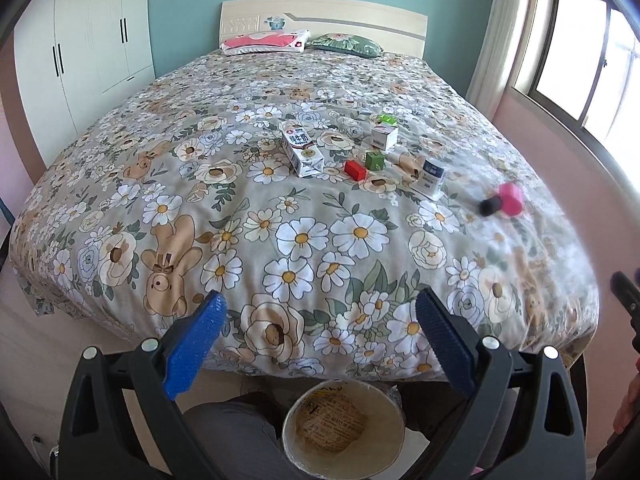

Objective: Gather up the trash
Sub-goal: 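Move both tools toward the milk carton and pink cup on the bed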

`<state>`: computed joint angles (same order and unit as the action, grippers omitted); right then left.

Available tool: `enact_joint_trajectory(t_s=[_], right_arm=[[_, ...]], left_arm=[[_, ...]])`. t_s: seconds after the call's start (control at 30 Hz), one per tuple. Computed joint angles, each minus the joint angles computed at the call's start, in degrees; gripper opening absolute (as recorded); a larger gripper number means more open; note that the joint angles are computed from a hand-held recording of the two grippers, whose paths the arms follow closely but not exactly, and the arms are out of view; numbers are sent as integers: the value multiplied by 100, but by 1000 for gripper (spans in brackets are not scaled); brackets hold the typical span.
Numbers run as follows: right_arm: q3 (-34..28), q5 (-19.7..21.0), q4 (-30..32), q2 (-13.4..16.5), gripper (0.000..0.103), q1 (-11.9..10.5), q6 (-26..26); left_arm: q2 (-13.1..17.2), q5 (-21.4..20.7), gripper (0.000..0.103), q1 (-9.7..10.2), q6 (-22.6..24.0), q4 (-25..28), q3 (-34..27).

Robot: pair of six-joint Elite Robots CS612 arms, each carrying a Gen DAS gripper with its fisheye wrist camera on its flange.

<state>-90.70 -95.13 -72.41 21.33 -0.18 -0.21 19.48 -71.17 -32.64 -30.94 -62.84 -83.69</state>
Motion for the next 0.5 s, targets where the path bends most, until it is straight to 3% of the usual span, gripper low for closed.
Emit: enact_joint_trajectory(t_s=[0.1,0.2,0.5], right_arm=[[328,51,-195,-123,97,-91,50],[692,136,-360,-255,97,-176,169],[2122,-321,-1091,-718,97,-302,370]], left_arm=[[-125,-53,97,107,-75,-279,374],[-267,162,97,179,-98,-553,794],[-786,-168,97,513,-323,-1333,2245]])
